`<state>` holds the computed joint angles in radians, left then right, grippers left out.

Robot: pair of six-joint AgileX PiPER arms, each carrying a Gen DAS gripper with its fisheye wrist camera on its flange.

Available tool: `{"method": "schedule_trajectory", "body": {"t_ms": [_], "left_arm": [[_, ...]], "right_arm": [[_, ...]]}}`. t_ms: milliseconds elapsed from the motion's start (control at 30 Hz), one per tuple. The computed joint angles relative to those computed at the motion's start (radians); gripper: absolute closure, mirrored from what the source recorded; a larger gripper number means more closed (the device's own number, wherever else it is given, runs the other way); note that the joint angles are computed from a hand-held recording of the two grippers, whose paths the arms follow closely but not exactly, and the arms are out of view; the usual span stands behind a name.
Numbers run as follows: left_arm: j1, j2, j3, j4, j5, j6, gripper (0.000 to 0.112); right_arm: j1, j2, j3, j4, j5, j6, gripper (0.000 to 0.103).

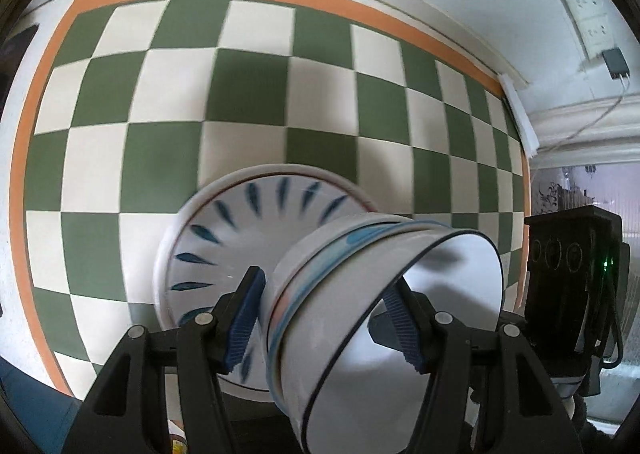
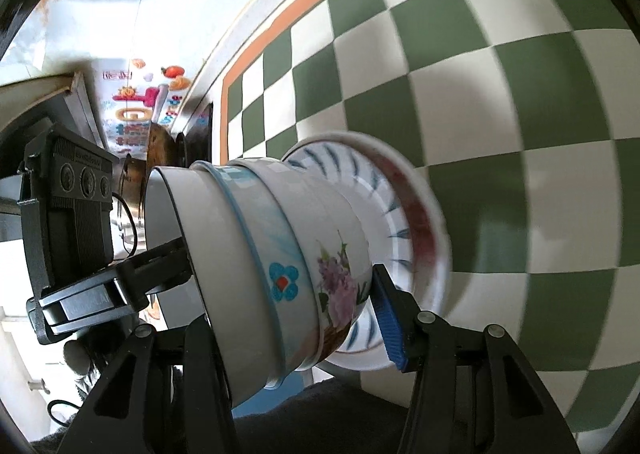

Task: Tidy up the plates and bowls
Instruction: 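Carry the bowl stack over the plate stack and lower it on top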

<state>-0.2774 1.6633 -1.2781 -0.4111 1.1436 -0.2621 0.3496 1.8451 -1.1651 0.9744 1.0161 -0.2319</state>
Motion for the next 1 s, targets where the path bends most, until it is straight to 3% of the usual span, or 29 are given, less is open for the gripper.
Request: {"method": "schedule_trajectory", "body": {"t_ms": [400,1000], "left_arm": [[0.063,0.028,0.054,-0.034,-0.031,0.070,0.054],[0.058,0.053,0.063,-0.032,-0.042,0.072,0.054]], "right_arm": [[0.081,0.093,-0.051,0.006,-0.057,0.036,0.050],[0.092,0.143,-0.109,-0.035,-0.031,0.089,0.049]]}}
